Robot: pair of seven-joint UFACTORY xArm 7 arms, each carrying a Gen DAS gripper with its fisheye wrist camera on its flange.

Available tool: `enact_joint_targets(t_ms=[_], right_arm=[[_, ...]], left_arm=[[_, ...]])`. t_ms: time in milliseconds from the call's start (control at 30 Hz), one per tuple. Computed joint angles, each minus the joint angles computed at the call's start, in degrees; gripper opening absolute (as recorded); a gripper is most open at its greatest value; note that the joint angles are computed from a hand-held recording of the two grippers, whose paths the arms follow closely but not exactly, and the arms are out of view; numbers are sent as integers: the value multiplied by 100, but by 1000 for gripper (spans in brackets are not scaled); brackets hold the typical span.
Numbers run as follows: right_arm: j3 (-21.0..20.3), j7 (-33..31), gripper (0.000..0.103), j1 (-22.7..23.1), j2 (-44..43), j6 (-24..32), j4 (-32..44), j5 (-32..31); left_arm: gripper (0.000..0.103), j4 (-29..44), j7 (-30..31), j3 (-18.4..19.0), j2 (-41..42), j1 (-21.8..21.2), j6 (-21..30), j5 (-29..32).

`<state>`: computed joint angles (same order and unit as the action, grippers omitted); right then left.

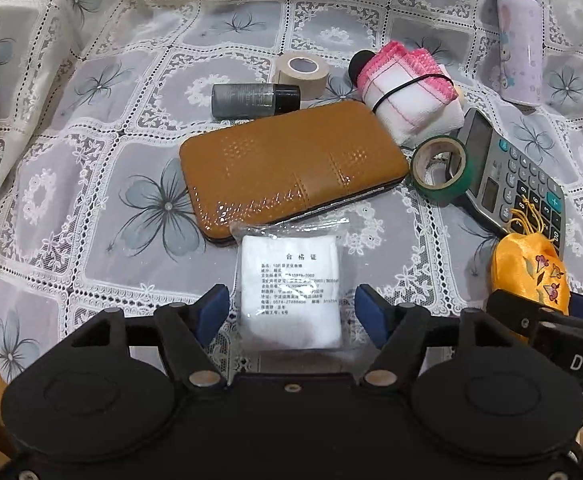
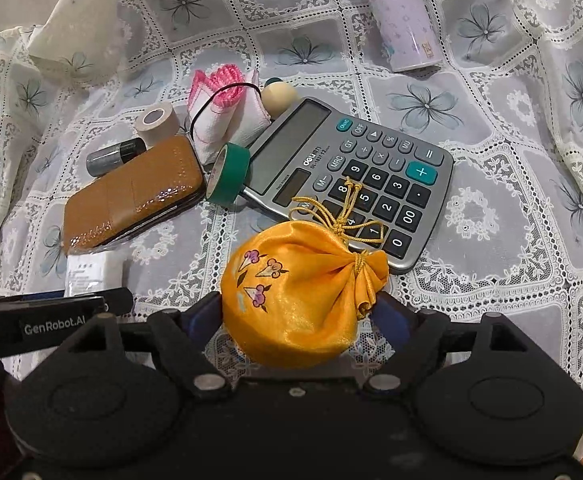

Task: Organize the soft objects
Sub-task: 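Carry the packet and pouch over the basket and release both inside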

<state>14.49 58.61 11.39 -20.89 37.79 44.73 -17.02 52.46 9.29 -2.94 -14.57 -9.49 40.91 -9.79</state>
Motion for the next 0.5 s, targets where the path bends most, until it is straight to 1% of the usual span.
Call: enact_joint_targets(t_ms=[100,233,300,333,367,400,433,500], right_arm=[[-4,17,86,-18,85,31,55,-19],[-18,54,87,-22,196,58,131,-77],[-41,64,87,-15,240,64,159,-77],[-49,73,86,-8,246,66,163,-74],[-62,72,83,-3,253,73,172,-67],[-58,95,79,-6,263,85,185,-82],[-75,75,77,9,256,79,182,-66],[-108,11,73,43,228,80,176,4]], left_arm=[[69,27,-5,6,71,4,-42,-18],[70,15,-50,-30,113,11,-135,68],[68,16,-68,-27,118,3,-161,50],[66,24,-70,-20,122,-1,-155,31],[59,15,-81,-18,108,-2,-162,19],[56,6,-68,-9,91,-8,-166,-6],[51,-4,-78,-12,63,-4,-160,6],[51,-30,-46,12,-3,-19,-145,-52]])
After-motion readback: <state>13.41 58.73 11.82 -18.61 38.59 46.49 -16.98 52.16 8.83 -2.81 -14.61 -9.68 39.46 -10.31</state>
